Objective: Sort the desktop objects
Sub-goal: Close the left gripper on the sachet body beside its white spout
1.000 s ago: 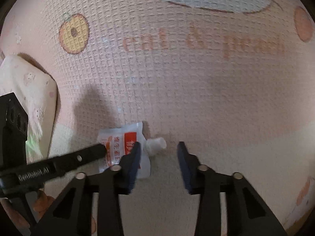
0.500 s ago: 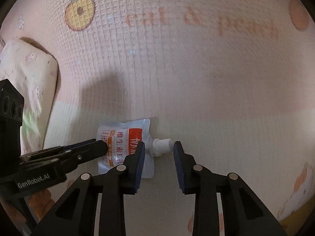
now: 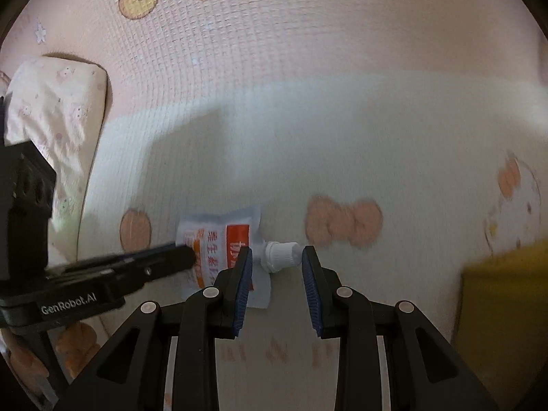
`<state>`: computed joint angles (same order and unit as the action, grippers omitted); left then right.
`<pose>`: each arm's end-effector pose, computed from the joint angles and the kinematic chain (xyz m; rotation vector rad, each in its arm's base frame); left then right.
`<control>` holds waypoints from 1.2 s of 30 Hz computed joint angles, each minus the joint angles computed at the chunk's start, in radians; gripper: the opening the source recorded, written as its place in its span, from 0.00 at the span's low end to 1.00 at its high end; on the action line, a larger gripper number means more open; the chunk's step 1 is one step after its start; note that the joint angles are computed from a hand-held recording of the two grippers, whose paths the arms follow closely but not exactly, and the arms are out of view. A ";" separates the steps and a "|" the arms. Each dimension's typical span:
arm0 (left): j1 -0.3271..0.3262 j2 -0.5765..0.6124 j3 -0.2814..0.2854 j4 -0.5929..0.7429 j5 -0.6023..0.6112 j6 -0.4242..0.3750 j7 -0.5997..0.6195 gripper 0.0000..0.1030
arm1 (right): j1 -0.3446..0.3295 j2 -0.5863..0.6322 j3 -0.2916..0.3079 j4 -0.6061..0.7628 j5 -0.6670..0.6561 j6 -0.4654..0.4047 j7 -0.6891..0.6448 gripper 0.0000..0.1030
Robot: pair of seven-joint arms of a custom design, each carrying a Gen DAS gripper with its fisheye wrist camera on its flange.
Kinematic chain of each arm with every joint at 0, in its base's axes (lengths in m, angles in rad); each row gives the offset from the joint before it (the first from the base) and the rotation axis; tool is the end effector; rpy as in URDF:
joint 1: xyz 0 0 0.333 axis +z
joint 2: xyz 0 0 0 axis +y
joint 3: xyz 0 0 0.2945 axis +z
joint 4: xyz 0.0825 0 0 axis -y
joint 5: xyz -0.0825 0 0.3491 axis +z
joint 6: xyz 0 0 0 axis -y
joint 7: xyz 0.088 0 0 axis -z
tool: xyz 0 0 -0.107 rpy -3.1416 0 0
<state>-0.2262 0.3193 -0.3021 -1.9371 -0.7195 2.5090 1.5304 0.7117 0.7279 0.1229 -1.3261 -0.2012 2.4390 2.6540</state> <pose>0.5292 -0.2906 0.3541 1.9569 -1.8087 0.6659 0.5054 0.5222 0.3454 -1.7699 2.0948 -0.0209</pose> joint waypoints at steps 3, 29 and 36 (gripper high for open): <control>-0.019 -0.079 -0.001 -0.094 0.017 0.021 -0.011 0.22 | 0.014 -0.044 0.006 -0.085 -0.003 0.037 0.039 0.26; -0.113 -0.302 0.026 -0.324 0.030 0.039 -0.039 0.43 | 0.222 -0.239 -0.137 -0.542 -0.286 0.524 0.684 0.27; -0.106 -0.294 0.023 -0.342 -0.035 0.065 -0.036 0.43 | 0.222 -0.204 -0.154 -0.529 -0.303 0.573 0.754 0.27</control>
<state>-0.3318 0.0256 -0.2791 -2.2788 -0.7547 2.5740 1.4947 0.9335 0.5236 -0.0309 -1.8551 -0.5043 3.0122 3.4079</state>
